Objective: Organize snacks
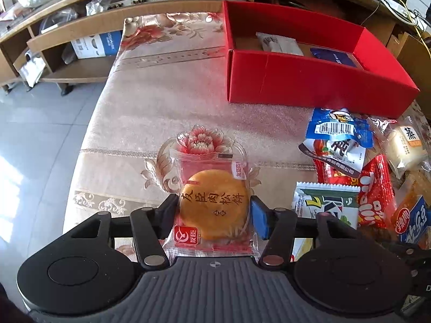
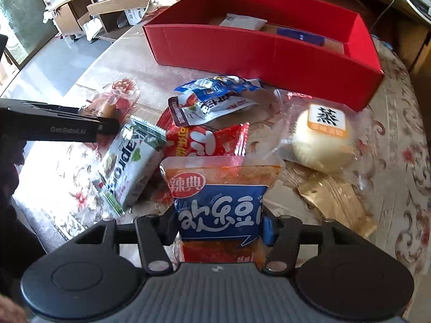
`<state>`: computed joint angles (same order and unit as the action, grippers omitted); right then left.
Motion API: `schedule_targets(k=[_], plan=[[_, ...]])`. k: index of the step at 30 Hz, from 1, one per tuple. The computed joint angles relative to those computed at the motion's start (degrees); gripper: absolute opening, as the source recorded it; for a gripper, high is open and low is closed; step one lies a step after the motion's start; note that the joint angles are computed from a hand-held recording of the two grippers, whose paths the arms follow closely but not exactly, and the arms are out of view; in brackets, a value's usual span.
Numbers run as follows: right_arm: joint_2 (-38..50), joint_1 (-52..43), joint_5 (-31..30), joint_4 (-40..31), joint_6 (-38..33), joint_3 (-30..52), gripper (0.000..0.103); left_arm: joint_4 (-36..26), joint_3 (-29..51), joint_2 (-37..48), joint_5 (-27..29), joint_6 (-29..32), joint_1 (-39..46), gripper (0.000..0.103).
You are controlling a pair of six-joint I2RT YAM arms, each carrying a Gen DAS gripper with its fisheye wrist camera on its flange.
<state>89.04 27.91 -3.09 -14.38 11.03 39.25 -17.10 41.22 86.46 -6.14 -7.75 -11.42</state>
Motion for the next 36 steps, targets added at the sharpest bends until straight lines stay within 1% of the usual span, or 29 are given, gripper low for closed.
schedule_targets(k=[4, 10, 14, 20, 27, 36], plan=[[-2.1, -0.9, -0.7, -0.8, 0.1, -1.3, 0.055, -0.9, -0.5, -1.3, 1.4, -0.6, 0.4, 0.063], [-6.6, -2.1, -1.4, -1.1, 1.9, -2.9, 0.055, -1.6, -1.8, -5.6, 3.7, -1.4, 2.0, 0.063], [-7.8, -3.0, -2.0, -1.5, 2.4, -2.0, 0.055, -2.4, -2.1, -8.3, 5.6, -2.0, 2.4, 0.063], [-8.3, -4.9, -3.3, -1.2, 2.9, 0.1, 0.055, -2.4, -0.7, -9.7, 7.4, -2.8, 0.5, 0.063], [-7.1, -8.6, -6.0, -1.0, 3.4, 4.2, 0.055, -1.6, 4.0, -7.1, 9.5, -3.9, -1.7, 0.063], [-0.5, -13.3, -9.0, -1.9, 3.8, 14.4, 0.055, 0.1, 14.2, 1.6, 9.4, -4.3, -3.1, 0.063]])
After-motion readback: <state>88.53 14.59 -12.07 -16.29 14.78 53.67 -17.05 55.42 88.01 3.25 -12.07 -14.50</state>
